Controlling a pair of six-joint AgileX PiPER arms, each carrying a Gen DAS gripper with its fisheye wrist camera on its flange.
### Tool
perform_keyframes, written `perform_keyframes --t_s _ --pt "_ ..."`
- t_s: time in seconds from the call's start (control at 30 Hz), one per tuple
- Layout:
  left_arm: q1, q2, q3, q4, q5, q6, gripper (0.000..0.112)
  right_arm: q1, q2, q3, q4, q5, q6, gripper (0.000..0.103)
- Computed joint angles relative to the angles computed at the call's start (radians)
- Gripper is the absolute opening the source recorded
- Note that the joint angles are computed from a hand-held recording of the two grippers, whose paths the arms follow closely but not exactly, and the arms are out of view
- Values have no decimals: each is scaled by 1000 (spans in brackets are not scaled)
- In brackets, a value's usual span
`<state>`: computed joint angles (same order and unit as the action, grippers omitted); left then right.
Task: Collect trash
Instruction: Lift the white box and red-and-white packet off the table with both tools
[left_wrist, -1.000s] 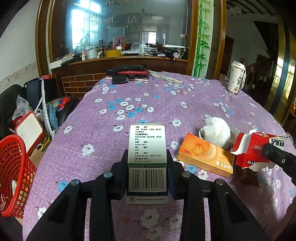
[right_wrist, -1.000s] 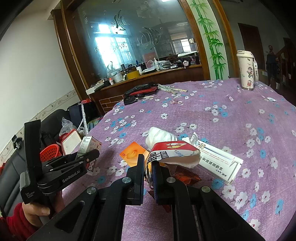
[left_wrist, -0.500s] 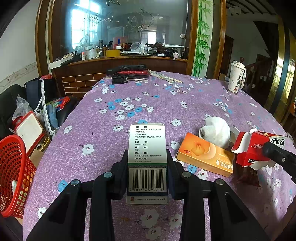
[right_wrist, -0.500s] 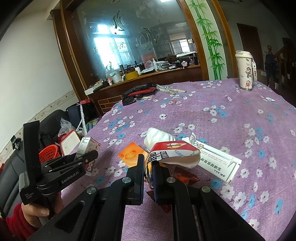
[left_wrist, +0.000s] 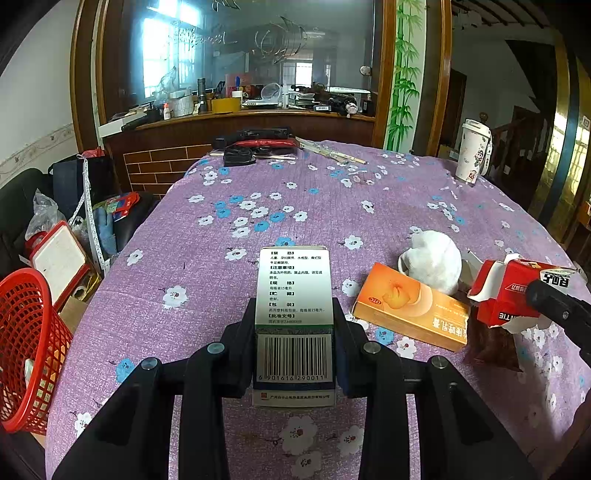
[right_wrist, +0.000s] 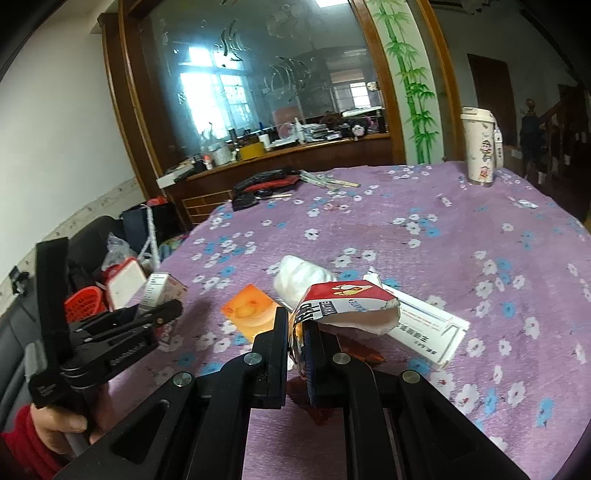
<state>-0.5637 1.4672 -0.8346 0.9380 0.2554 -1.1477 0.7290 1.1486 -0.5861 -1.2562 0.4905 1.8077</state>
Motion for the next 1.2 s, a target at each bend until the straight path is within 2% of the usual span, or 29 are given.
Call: perform_keyframes --t_s 0.23,0.43,0.53,0.8,1.03,1.2 --pt "-2 0 2 21 0 -22 33 51 27 -22 3 128 11 8" --pt "5 -7 2 -43 5 37 33 75 48 -51 40 207 -17 8" --pt "-13 -16 4 -30 27 32 33 98 40 -60 71 242 -42 8" --pt "-80 -121 32 -66 98 91 33 255 -26 -76 129 414 -59 8" --pt "-120 -217 67 -177 166 187 33 451 -73 -82 150 557 0 8" --pt "-69 -322 89 -365 180 380 33 494 -81 -108 180 545 -8 8"
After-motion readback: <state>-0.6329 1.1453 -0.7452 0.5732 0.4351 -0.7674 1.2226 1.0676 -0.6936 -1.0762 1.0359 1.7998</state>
